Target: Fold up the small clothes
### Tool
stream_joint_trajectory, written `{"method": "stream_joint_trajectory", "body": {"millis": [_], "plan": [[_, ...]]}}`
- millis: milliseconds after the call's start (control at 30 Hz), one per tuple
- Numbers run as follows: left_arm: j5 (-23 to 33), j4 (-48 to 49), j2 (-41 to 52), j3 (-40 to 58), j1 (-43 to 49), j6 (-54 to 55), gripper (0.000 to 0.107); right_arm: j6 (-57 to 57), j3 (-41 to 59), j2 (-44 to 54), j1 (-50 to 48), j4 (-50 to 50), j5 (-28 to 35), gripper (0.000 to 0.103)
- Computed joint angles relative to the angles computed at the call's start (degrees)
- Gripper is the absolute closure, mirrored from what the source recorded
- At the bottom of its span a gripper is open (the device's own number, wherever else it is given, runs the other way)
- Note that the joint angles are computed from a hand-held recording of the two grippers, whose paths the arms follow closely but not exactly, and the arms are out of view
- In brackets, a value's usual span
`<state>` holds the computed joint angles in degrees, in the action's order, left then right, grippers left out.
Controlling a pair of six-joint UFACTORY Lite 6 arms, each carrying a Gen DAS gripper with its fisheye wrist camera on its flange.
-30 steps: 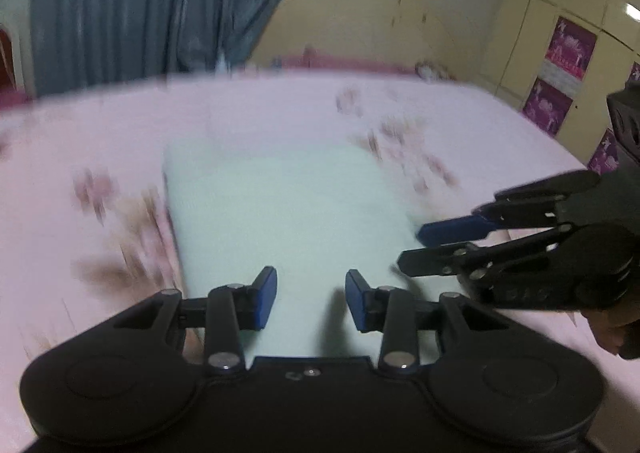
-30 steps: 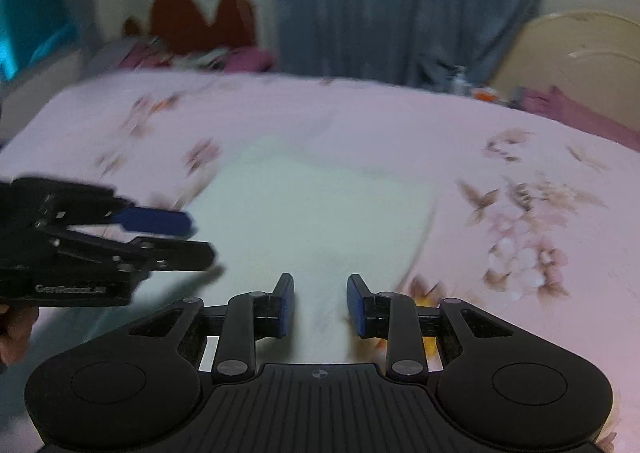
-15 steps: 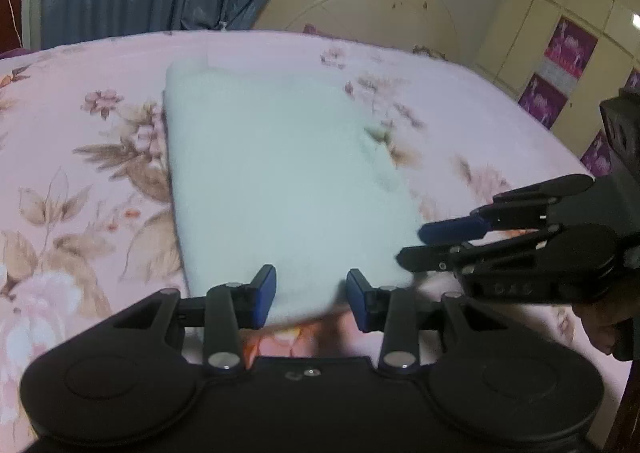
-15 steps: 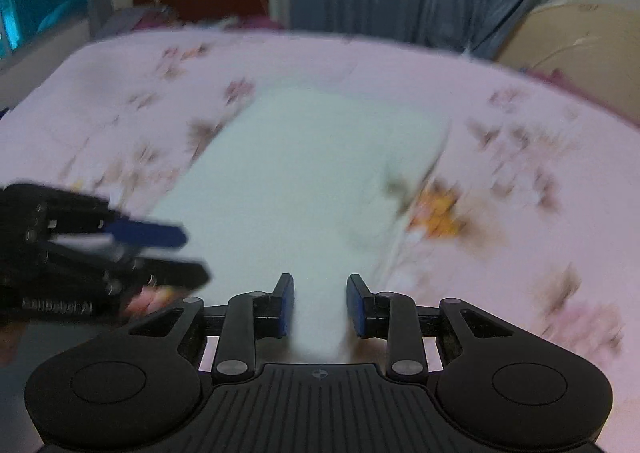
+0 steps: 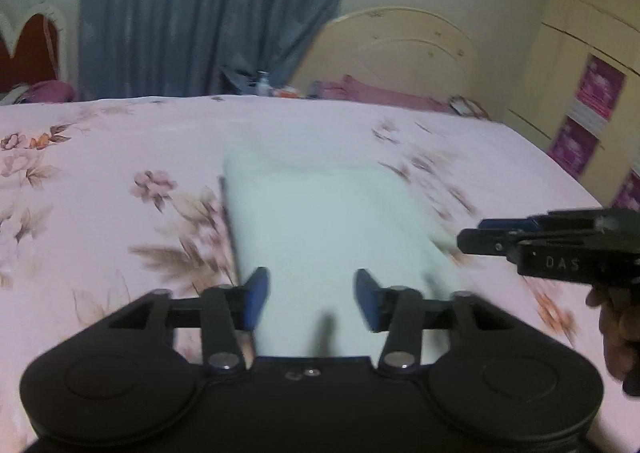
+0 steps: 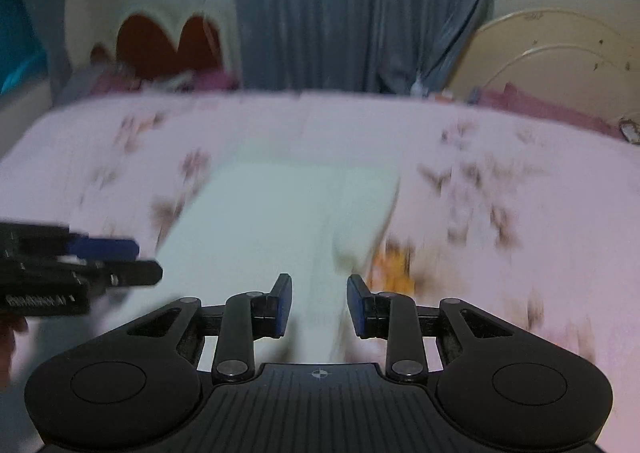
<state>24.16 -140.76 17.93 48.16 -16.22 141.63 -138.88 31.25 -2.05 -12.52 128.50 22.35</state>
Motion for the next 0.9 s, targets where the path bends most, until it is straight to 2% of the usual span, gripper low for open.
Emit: {"method": "stream_joint_trajectory", "body": {"millis": [33, 67, 100, 133, 167, 233, 300, 367, 400, 433, 467, 533, 633, 733, 833, 900], "plan": [[-0.61, -0.08, 2.96, 3.26, -0.05, -0.69, 0.030, -3.10, 2.71, 3.46, 0.91, 3.98, 0.25, 0.073], [-1.02, -0.40, 5.41, 5.80, -0.12, -0.70, 0.030, -6.40, 5.39, 7.14, 1.94, 7.83, 0.51, 0.073], [-3.29, 1.69, 8.71, 9.52, -0.57, -2.43, 0.037, -12.10, 7.58, 10.82, 3.38, 13.28, 0.45, 0.073], [-6.50, 6.17, 11.36, 12.55, -1.14, -6.23, 0.053, -18.10, 9.85, 14.11, 5.13, 18.64, -1.74, 0.073], [-7.94, 10.02, 13.94, 14.86, -1.36, -9.88, 0.054, -24.09, 12.51, 18.21, 6.36, 23.88, -4.56, 0.073], [-7.04, 10.59, 15.09, 14.67, -0.94, -10.40, 0.048, -33.68, 12.20, 20.71, 7.04, 32.70, -3.01, 0.073], [-8.38, 6.83, 12.59, 12.34, -1.43, -5.88, 0.044, -33.67, 11.30, 18.19, 7.02, 33.76, -4.70, 0.073], [-6.69, 3.32, 9.44, 8.89, -0.59, -1.83, 0.025, -26.12, 7.42, 13.03, 4.40, 27.81, -2.23, 0.073], [-4.59, 4.36, 8.51, 7.47, 0.45, -2.70, 0.016, -22.00, 5.43, 10.71, 2.31, 24.40, -0.47, 0.069], [-3.44, 7.16, 8.23, 7.02, 1.58, -5.72, 0.016, -16.00, 5.15, 9.57, 0.56, 19.08, -0.91, 0.059], [-3.18, 11.11, 8.79, 7.99, 2.45, -10.05, 0.016, -10.01, 5.58, 9.14, -0.98, 13.68, -2.10, 0.038], [-2.86, 14.66, 10.42, 10.21, 3.29, -14.98, 0.016, 1.99, 7.68, 11.54, -4.57, 2.41, -1.03, 0.038], [-3.08, 23.09, 13.36, 14.69, 3.92, -24.85, 0.020, 19.98, 12.48, 20.68, -12.23, -11.70, 9.60, 0.038], [-1.60, 32.20, 16.43, 18.54, 5.10, -35.59, 0.021, 37.96, 19.96, 26.64, -15.72, -27.39, 13.15, 0.038], [1.78, 40.47, 20.47, 22.80, 7.04, -46.05, 0.032, 47.23, 26.30, 32.98, -17.03, -34.87, 16.78, 0.038], [3.98, 43.31, 22.68, 25.08, 7.97, -50.53, 0.033, 49.30, 28.47, 35.53, -18.44, -36.80, 19.42, 0.038]]}}
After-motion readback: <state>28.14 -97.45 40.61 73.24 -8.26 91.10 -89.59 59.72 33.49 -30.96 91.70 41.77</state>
